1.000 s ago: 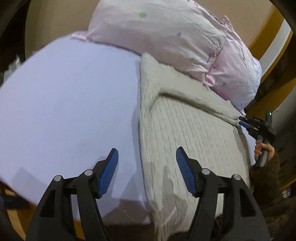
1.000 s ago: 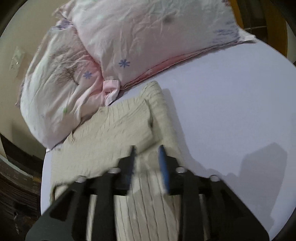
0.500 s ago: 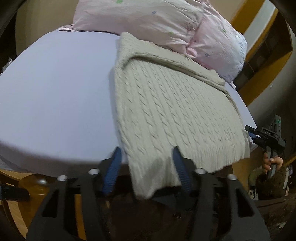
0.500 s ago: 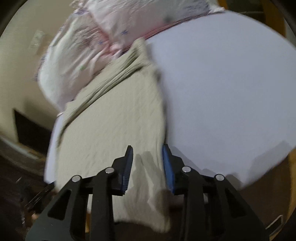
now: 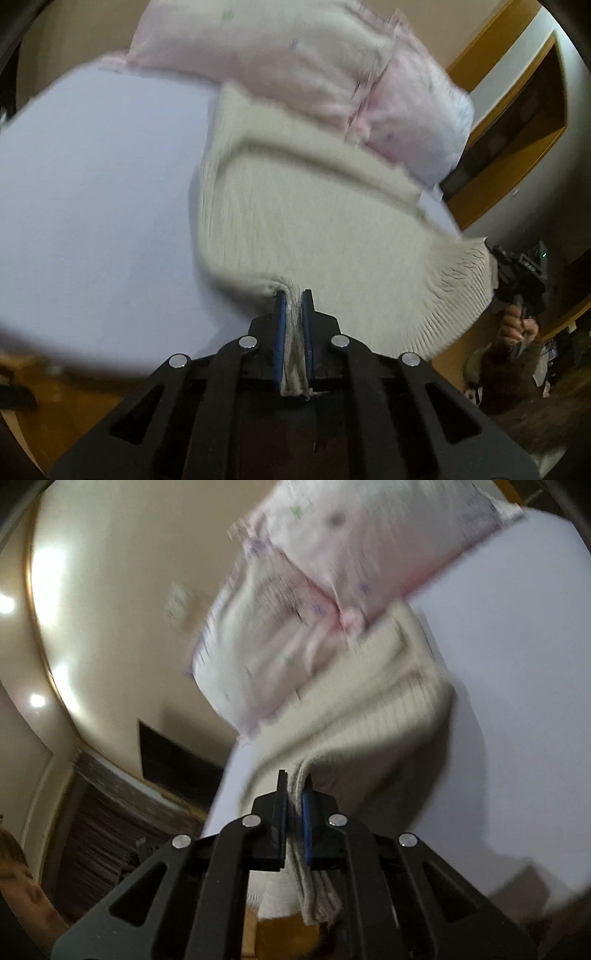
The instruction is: Fold small clothes
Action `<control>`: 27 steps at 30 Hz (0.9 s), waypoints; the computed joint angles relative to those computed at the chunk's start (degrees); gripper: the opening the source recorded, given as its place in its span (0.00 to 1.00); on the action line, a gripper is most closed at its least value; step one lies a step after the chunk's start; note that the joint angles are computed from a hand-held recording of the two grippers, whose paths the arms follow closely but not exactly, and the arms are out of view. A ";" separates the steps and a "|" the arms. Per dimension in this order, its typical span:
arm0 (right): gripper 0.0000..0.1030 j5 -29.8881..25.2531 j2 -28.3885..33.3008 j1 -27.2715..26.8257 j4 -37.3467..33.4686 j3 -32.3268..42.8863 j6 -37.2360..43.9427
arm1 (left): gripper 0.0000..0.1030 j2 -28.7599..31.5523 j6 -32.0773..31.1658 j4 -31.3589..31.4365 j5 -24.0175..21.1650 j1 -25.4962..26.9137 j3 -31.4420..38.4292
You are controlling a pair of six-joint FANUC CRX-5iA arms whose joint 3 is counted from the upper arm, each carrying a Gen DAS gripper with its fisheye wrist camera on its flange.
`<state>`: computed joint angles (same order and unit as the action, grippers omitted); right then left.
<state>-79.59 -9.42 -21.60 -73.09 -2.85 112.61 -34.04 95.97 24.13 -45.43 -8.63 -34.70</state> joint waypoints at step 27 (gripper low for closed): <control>0.80 35.97 20.18 14.98 4.76 11.58 -8.15 | 0.73 30.57 -5.98 9.33 4.74 11.05 17.17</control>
